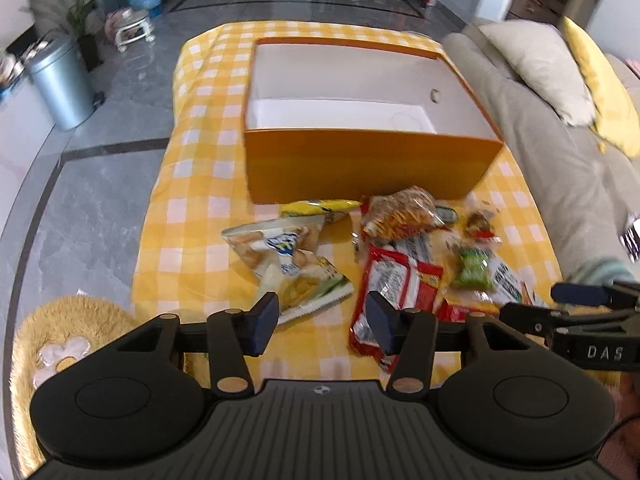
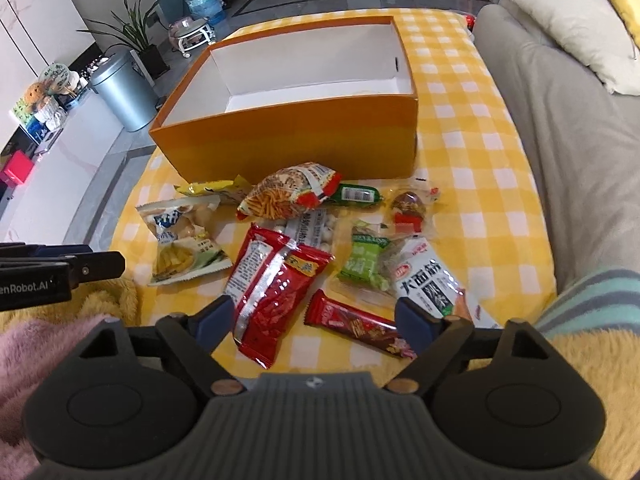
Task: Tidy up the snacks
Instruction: 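Grasp the blue-labelled chip bag with left tool while right tool grasps the noodle-snack bag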
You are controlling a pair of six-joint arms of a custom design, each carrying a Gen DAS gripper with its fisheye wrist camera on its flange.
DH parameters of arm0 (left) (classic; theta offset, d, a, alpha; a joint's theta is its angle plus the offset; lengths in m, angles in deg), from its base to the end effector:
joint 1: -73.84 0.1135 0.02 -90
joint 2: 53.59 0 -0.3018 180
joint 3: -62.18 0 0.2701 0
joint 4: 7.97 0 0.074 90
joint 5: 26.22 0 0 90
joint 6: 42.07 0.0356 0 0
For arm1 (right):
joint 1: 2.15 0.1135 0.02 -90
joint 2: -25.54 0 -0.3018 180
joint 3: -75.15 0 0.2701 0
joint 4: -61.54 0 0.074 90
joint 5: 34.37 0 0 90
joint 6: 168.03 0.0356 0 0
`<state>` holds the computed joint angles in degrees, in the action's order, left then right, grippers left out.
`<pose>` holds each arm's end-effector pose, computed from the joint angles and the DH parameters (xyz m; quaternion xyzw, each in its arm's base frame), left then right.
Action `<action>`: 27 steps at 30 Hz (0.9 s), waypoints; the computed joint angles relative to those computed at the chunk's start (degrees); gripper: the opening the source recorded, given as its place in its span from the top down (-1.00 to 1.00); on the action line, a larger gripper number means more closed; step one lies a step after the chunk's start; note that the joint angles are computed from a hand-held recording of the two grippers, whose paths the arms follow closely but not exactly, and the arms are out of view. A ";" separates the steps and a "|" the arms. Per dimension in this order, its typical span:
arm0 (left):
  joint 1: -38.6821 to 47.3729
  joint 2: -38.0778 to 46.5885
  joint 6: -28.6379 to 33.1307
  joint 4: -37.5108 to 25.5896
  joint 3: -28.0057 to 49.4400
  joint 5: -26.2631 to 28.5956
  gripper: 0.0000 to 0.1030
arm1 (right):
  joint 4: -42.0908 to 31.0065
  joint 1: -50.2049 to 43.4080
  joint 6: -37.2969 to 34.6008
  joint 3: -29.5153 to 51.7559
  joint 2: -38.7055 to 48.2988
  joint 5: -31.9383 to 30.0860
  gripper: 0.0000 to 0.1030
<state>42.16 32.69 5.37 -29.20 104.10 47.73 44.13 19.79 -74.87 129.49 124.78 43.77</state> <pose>0.2079 -0.1167 0.1273 -0.1211 0.9607 -0.0175 0.2493 0.2851 0.1227 0.1244 -0.1820 0.9488 0.1496 0.2105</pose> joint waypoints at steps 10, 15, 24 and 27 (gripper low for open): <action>9.56 8.40 0.02 2.54 3.62 5.94 -0.51 | 0.49 1.49 0.57 9.03 8.75 -0.05 -0.68; 12.81 14.07 0.32 1.90 7.08 7.65 -0.51 | -0.61 1.90 1.90 14.89 13.52 -0.46 -0.69; 16.23 23.58 2.20 -1.93 14.18 10.54 -0.50 | -7.48 2.71 4.34 28.63 23.55 0.01 -0.70; 17.12 25.29 2.11 -2.77 15.66 11.19 -0.49 | -10.06 2.91 4.78 33.04 27.09 -0.51 -0.70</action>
